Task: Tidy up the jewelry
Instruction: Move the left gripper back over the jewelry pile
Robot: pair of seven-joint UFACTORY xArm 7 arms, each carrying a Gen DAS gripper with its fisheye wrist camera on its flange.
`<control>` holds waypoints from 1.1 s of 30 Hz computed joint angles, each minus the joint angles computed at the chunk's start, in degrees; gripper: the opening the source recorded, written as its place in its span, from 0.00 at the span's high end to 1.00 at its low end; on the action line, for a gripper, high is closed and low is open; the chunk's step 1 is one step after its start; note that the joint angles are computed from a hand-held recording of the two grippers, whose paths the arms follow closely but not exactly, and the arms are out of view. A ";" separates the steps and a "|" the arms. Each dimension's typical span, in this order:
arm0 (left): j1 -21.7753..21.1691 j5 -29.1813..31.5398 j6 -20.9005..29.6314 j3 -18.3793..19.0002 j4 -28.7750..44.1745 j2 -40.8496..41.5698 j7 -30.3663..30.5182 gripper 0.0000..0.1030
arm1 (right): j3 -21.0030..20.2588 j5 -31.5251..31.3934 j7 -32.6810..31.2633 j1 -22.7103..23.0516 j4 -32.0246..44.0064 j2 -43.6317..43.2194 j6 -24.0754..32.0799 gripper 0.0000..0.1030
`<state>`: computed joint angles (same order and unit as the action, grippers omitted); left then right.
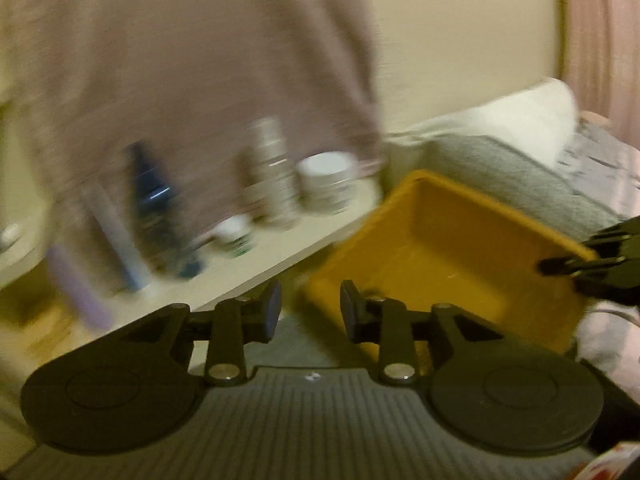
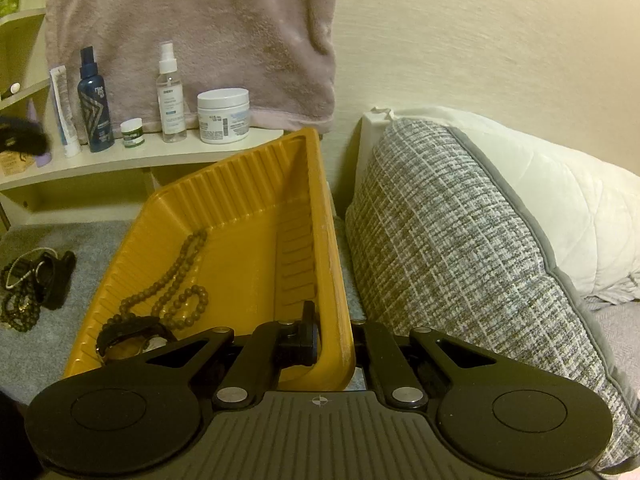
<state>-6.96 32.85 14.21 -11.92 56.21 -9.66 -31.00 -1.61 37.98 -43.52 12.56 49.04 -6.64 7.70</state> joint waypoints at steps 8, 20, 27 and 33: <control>9.09 5.56 2.92 -3.31 -14.32 -14.01 -13.96 0.73 | 0.20 -1.10 1.10 -0.43 0.08 0.07 0.24 0.96; 14.38 4.30 3.05 -11.21 -24.68 -18.68 -23.55 0.73 | 0.21 -1.74 1.73 -0.46 -0.19 0.22 -0.30 0.96; 20.73 14.50 -0.55 -18.90 -20.55 -11.03 -35.89 0.73 | 0.17 -1.74 1.71 -0.40 -0.18 0.21 -0.27 0.96; 23.18 27.09 1.29 -20.86 -13.69 -2.98 -44.51 0.73 | 0.10 -1.56 1.43 -0.38 -0.12 0.32 -0.29 0.96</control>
<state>16.22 59.93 15.50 -32.78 42.52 -12.64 -75.50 -1.51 36.42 -42.09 12.18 48.92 -6.31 7.42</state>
